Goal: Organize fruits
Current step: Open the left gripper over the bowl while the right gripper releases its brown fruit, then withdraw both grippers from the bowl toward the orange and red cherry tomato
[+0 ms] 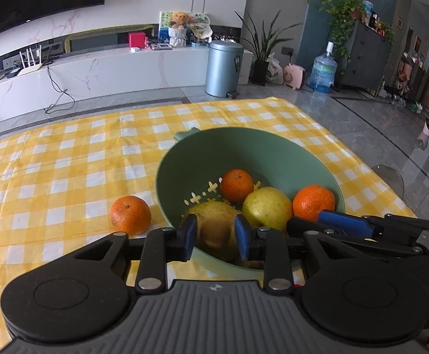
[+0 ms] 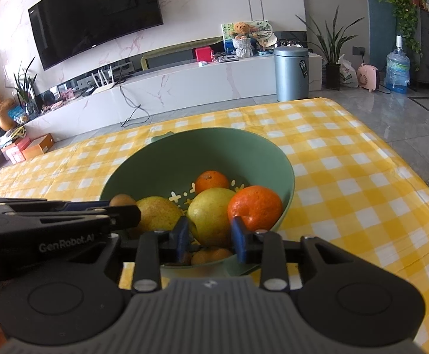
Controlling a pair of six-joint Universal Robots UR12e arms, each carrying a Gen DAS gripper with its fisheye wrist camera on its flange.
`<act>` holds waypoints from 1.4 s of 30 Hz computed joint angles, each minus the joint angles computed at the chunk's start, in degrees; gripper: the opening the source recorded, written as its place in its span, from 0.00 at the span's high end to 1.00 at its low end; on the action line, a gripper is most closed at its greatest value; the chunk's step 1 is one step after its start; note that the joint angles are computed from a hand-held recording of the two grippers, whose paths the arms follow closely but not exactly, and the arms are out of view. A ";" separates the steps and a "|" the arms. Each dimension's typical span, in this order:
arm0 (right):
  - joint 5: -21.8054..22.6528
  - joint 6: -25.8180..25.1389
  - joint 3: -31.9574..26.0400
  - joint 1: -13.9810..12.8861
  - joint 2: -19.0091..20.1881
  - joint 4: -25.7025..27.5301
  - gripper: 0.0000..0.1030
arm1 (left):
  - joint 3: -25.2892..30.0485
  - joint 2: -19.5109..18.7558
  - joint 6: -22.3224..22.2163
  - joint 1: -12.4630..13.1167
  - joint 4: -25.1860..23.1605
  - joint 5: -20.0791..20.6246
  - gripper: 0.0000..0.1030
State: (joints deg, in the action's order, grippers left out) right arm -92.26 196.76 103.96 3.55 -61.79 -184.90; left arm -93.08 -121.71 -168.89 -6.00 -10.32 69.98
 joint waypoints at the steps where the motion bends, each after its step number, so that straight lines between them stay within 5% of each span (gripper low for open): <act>1: 0.14 0.41 0.08 -0.09 0.02 -0.37 0.64 | -0.08 0.03 -0.37 0.09 0.42 -0.13 0.60; 5: 0.29 0.57 0.15 -0.20 0.03 -0.64 0.63 | -0.31 0.28 -1.96 0.47 1.30 -0.61 0.50; 9: -0.20 0.58 0.53 -0.09 -0.11 -2.05 0.50 | -0.97 0.97 -2.16 0.59 2.27 0.08 0.50; 16: -1.13 0.93 1.93 0.04 -0.32 -7.40 0.26 | -2.52 3.50 0.06 0.10 0.38 6.66 0.49; 24: -1.61 0.16 3.36 0.52 -1.18 -9.65 0.17 | -3.95 6.56 2.87 1.14 -4.43 9.69 0.45; 34: 0.31 3.58 4.36 0.07 -3.39 -2.25 0.14 | -5.30 10.36 11.07 3.83 -12.34 9.44 0.42; 42: -0.32 4.68 3.95 0.30 -4.36 4.45 0.14 | -4.21 11.65 16.31 6.11 -23.13 10.54 0.40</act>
State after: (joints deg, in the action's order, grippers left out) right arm -92.58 201.44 107.91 3.85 -66.15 -180.46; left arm -97.29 -110.06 -152.58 0.12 -33.44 80.53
